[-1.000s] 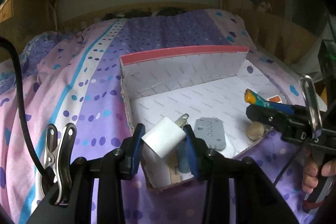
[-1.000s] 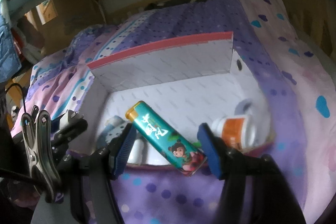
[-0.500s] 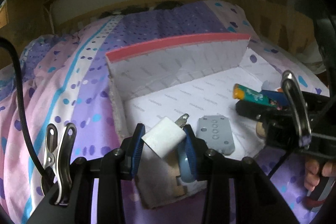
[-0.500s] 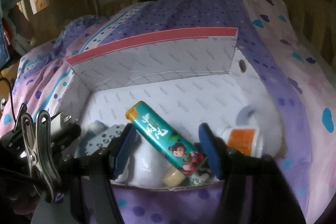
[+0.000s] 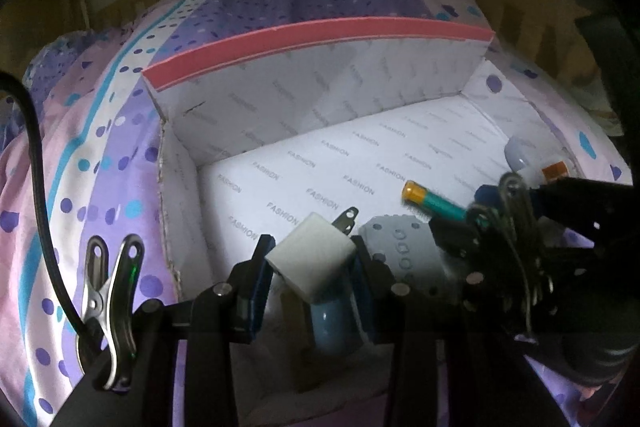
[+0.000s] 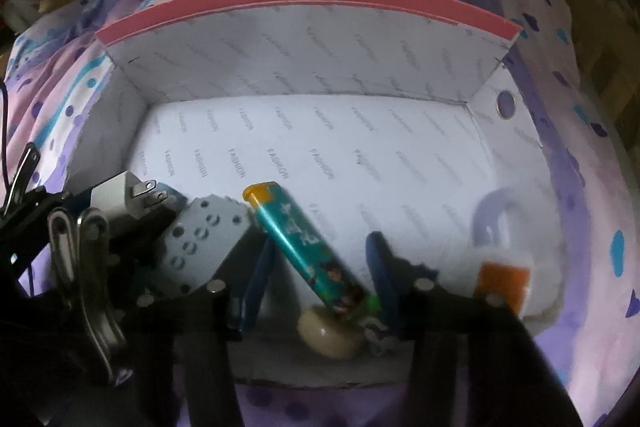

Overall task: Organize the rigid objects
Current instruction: 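Lower the plug and tube into the box and open both grippers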

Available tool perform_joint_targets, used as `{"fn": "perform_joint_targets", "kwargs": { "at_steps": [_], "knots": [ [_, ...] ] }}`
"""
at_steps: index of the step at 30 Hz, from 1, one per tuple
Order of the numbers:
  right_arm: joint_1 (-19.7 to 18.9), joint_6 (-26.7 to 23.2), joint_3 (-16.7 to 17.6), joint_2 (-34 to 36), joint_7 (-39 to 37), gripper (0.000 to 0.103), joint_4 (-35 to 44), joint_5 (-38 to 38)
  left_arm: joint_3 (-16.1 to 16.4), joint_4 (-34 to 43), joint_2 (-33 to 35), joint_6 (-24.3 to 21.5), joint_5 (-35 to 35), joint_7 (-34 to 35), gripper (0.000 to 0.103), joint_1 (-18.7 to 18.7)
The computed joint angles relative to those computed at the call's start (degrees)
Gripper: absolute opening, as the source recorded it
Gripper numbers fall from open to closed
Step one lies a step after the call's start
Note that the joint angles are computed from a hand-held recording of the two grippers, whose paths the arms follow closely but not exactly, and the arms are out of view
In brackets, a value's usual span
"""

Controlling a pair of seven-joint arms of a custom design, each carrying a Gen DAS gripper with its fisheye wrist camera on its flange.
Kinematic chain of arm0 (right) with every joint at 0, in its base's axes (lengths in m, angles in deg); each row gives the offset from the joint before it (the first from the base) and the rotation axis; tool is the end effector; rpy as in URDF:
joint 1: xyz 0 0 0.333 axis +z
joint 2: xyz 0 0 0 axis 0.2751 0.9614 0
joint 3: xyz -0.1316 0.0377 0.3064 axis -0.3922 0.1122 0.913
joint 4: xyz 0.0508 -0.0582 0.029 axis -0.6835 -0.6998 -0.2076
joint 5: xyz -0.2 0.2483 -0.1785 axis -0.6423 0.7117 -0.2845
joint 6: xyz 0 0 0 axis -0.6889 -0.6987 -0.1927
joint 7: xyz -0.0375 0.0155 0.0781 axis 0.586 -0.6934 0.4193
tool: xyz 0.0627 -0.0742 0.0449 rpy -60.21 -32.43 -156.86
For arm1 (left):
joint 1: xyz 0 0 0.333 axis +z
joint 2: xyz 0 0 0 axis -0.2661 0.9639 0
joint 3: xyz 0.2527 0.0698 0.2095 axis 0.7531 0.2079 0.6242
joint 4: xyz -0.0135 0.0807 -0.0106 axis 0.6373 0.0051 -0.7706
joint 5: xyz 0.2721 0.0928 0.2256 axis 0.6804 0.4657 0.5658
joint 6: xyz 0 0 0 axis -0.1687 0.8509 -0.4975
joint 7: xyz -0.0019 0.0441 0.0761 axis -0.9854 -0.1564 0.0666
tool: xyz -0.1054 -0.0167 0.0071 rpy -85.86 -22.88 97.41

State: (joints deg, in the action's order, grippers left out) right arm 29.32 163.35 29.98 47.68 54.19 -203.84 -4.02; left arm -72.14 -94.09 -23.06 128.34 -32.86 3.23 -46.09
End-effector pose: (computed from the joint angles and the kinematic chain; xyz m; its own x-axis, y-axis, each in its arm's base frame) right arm 0.6093 0.1424 0.3317 0.1785 -0.9839 -0.0124 -0.8512 -0.1480 -0.5035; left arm 0.5784 -0.3021 0.3298 -0.2346 -0.9715 -0.0333 -0.7616 0.2050 -0.6148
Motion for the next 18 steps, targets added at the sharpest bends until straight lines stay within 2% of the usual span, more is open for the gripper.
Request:
{"fn": "perform_joint_targets", "kwargs": {
  "at_steps": [3,8,11,12,18],
  "knots": [
    [-0.71,1.58,0.53,0.01,-0.47,0.047,-0.78,0.66,1.45,-0.05,0.20,0.22,1.08,-1.50,0.037,-1.29],
    [-0.45,2.87,0.31,-0.43,-0.82,0.047,-2.00,0.78,-1.07,0.19,-0.33,-2.82,-0.48,0.06,0.037,0.55],
    [2.37,3.87,-2.60,-0.21,0.49,0.048,-2.42,-1.07,-1.92,0.38,-0.74,-5.55,0.25,-0.18,0.038,0.95],
    [3.57,4.53,-3.89,-0.20,1.32,0.048,-2.73,-1.84,-1.17,0.38,-0.73,-5.51,1.53,-1.86,0.038,0.31],
    [3.41,6.23,-3.70,-0.09,2.73,0.049,-3.27,-1.64,3.42,0.55,-0.62,-4.83,13.33,-14.95,0.039,-3.40]
  ]
}}
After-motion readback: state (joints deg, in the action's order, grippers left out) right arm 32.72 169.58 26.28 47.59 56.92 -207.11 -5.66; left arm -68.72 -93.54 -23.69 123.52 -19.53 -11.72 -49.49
